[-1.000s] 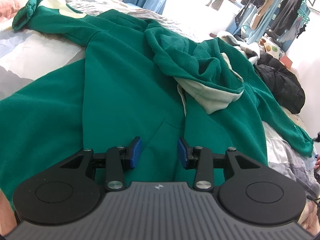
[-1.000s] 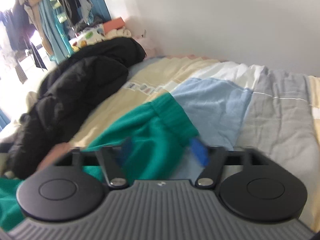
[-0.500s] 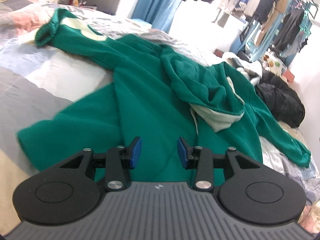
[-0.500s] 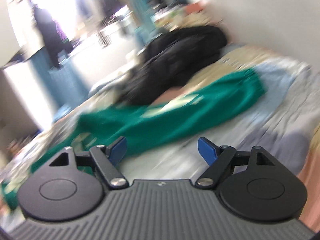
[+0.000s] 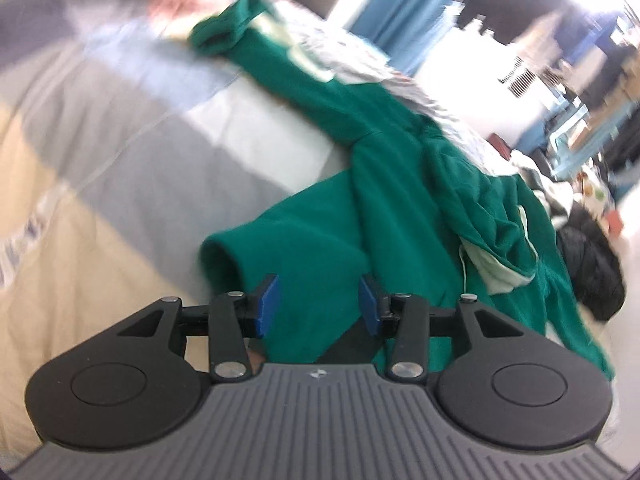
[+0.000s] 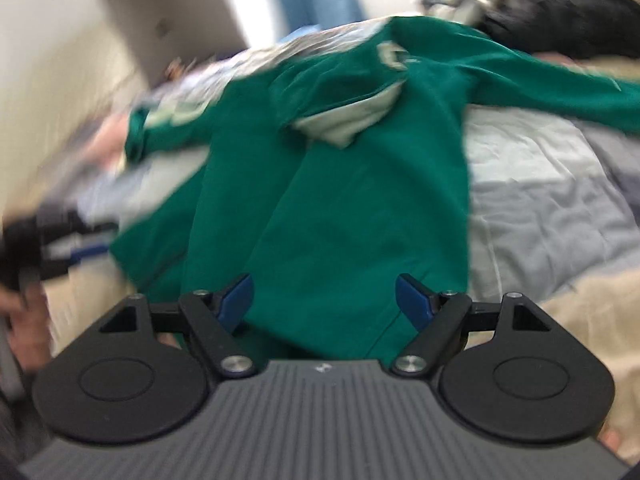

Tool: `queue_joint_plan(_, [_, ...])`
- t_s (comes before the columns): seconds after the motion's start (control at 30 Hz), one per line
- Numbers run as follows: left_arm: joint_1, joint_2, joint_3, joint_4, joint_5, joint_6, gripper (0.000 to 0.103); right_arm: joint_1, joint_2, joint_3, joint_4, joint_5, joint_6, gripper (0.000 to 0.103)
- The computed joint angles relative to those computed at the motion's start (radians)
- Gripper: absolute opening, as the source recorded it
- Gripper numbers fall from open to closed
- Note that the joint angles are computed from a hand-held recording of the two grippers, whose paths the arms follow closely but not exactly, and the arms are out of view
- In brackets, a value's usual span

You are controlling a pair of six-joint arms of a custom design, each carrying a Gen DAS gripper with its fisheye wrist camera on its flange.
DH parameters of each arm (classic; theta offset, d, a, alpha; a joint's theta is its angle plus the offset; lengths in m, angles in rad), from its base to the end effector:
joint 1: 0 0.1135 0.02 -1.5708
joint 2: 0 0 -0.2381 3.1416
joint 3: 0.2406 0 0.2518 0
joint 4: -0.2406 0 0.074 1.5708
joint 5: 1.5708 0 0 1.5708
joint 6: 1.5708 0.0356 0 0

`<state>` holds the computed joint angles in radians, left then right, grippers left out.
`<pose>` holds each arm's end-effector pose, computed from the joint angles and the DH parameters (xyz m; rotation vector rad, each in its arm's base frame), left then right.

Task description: Fold large clothes

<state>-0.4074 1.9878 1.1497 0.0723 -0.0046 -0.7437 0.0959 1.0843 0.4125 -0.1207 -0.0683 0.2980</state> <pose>0.3706 -0.1598 0.1136 -0.4051 2.3724 -0.5531 0.2131 0.0229 0.1407 0.2067 2.3686 0.2704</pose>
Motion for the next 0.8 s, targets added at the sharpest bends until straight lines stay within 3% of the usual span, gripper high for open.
queue_joint_plan(0.13, [0.064, 0.03, -0.008, 0.013, 0.142, -0.096, 0.054, 0.109, 0.095, 0.03, 0.016, 0.094, -0.068, 0.08])
queue_joint_plan(0.2, [0.075, 0.046, -0.002, 0.01, 0.169, -0.111, 0.054, 0.138, 0.169, 0.053, 0.031, 0.141, -0.113, 0.08])
queue_joint_plan(0.27, [0.072, 0.059, 0.011, -0.004, 0.176, -0.119, 0.054, 0.187, 0.252, 0.082, 0.037, 0.229, -0.138, 0.079])
queue_joint_plan(0.4, [0.059, 0.086, 0.04, -0.028, 0.169, -0.119, 0.054, 0.174, 0.287, 0.094, 0.033, 0.212, -0.178, 0.079])
queue_joint_plan(0.57, [0.039, 0.127, 0.089, -0.071, 0.153, -0.114, 0.057, 0.22, 0.348, 0.095, 0.101, 0.341, -0.226, 0.078])
queue_joint_plan(0.63, [0.031, 0.133, 0.094, -0.078, 0.143, -0.11, 0.058, 0.225, 0.375, 0.101, 0.121, 0.373, -0.233, 0.059])
queue_joint_plan(0.7, [0.026, 0.137, 0.095, -0.074, 0.142, -0.107, 0.059, 0.21, 0.353, 0.087, 0.14, 0.368, -0.224, 0.027])
queue_joint_plan(0.73, [0.025, 0.134, 0.089, -0.067, 0.147, -0.107, 0.059, 0.194, 0.323, 0.072, 0.154, 0.348, -0.216, 0.02])
queue_joint_plan(0.8, [0.026, 0.127, 0.07, -0.04, 0.166, -0.112, 0.059, 0.166, 0.238, 0.029, 0.183, 0.328, -0.177, 0.013])
